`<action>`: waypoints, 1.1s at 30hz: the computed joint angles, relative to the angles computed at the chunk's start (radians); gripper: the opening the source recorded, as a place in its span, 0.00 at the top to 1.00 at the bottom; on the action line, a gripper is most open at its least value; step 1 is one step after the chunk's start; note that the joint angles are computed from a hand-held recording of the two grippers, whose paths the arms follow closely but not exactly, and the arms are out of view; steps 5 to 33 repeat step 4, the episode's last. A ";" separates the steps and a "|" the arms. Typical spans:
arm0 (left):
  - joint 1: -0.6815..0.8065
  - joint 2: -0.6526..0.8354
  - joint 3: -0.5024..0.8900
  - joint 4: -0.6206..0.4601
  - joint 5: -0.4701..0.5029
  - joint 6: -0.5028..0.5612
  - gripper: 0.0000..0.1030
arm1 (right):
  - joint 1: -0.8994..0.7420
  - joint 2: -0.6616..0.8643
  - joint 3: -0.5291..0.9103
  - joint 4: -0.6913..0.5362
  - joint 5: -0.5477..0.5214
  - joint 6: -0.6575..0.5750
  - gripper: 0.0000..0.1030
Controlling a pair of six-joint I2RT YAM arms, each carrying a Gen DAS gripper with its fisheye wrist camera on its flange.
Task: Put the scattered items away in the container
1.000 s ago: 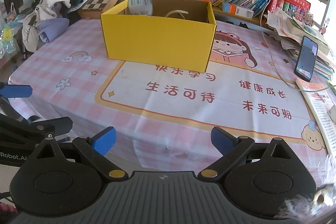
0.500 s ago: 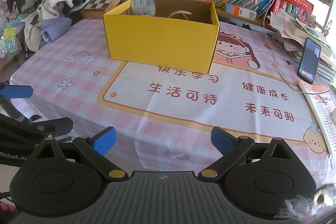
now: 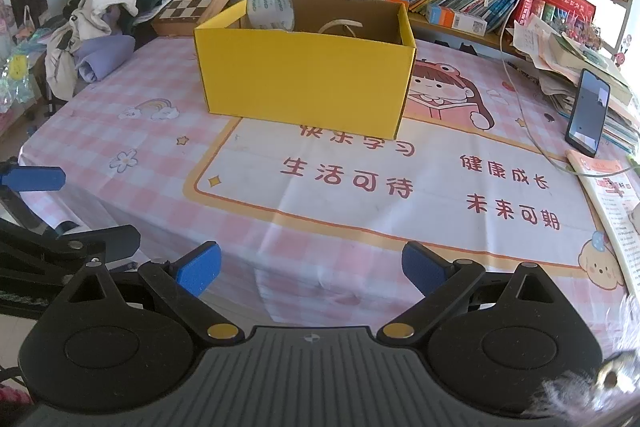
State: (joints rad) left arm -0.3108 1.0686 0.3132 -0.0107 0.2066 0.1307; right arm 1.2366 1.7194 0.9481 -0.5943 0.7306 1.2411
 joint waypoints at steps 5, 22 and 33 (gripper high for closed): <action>-0.009 -0.002 -0.002 0.012 -0.008 -0.007 0.00 | 0.000 0.001 0.001 -0.004 0.001 -0.004 0.05; -0.009 -0.002 -0.002 0.012 -0.008 -0.007 0.00 | 0.000 0.001 0.001 -0.004 0.001 -0.004 0.05; -0.009 -0.002 -0.002 0.012 -0.008 -0.007 0.00 | 0.000 0.001 0.001 -0.004 0.001 -0.004 0.05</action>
